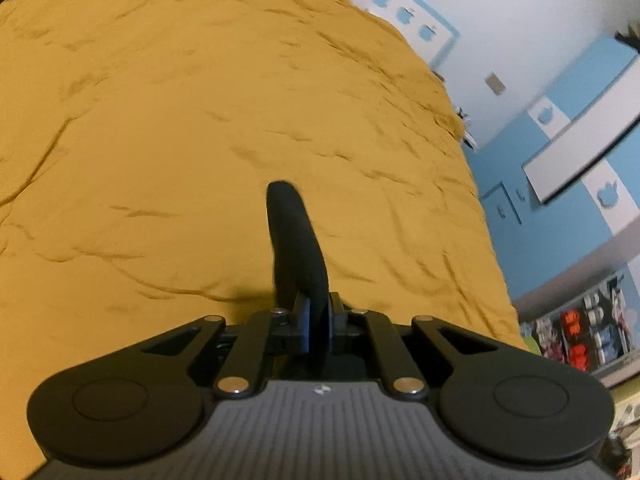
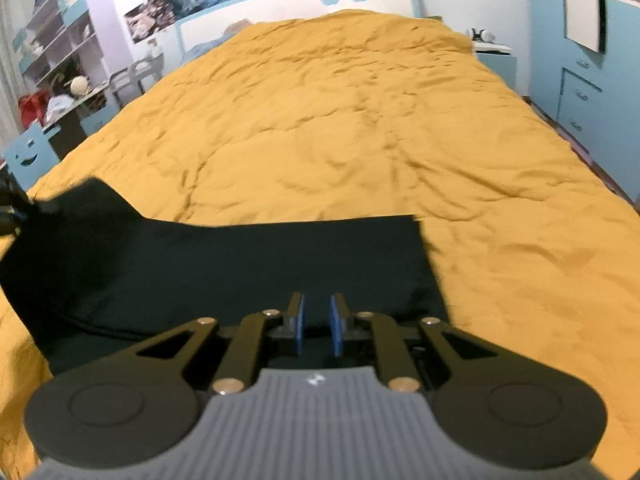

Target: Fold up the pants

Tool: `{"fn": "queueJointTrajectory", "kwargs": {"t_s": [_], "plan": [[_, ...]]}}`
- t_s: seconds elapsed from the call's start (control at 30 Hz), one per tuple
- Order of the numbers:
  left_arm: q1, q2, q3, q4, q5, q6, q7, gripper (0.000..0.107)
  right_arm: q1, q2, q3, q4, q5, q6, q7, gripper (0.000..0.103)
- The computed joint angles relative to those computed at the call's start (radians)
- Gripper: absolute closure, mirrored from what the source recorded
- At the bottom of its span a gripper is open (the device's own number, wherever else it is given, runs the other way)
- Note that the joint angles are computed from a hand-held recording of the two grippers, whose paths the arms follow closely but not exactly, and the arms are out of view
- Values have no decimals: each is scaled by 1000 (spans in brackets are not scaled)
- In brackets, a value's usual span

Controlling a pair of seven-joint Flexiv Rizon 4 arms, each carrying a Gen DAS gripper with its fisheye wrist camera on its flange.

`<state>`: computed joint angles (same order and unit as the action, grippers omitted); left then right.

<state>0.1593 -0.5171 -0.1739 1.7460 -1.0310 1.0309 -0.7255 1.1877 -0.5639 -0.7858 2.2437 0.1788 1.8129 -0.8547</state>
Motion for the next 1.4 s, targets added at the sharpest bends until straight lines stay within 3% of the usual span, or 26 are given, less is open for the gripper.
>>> {"fn": "queueJointTrajectory", "kwargs": {"t_s": [0.13,0.23,0.5,0.7,0.77,0.83,0.9,1.0,1.17,1.3,1.4], "plan": [[-56,33,-8,-1,51,-42,-87,99,14,20,-19,46,39,41,-7,93],[-108,30,-25,8,56,-17,-97,99,18,34,-18,68,72,70,-30,93],[-226,-94,-16,-53,276,-24,-263,99,-18,66,30,90,137,97,-83,93],[-221,-170,-12,-113,414,-129,-336,96,-87,80,106,79,138,97,-102,93],[-197,-172,-38,-114,403,-158,-317,86,-108,86,129,73,132,92,-106,93],[-170,-178,-60,-132,374,-207,-301,86,-136,92,160,63,124,90,-105,92],[-155,-159,-73,-111,348,-204,-251,85,-179,99,209,52,116,99,-102,92],[-134,-104,-88,-52,298,-148,-130,84,-241,100,279,29,106,106,-103,81],[-89,-21,-94,56,155,-79,69,83,-482,79,544,-45,53,126,-65,71],[-82,16,-65,115,70,12,180,83,-653,24,722,-112,5,148,10,70],[-50,24,-47,127,15,-28,230,83,-790,-40,854,-164,-54,186,86,70]]}}
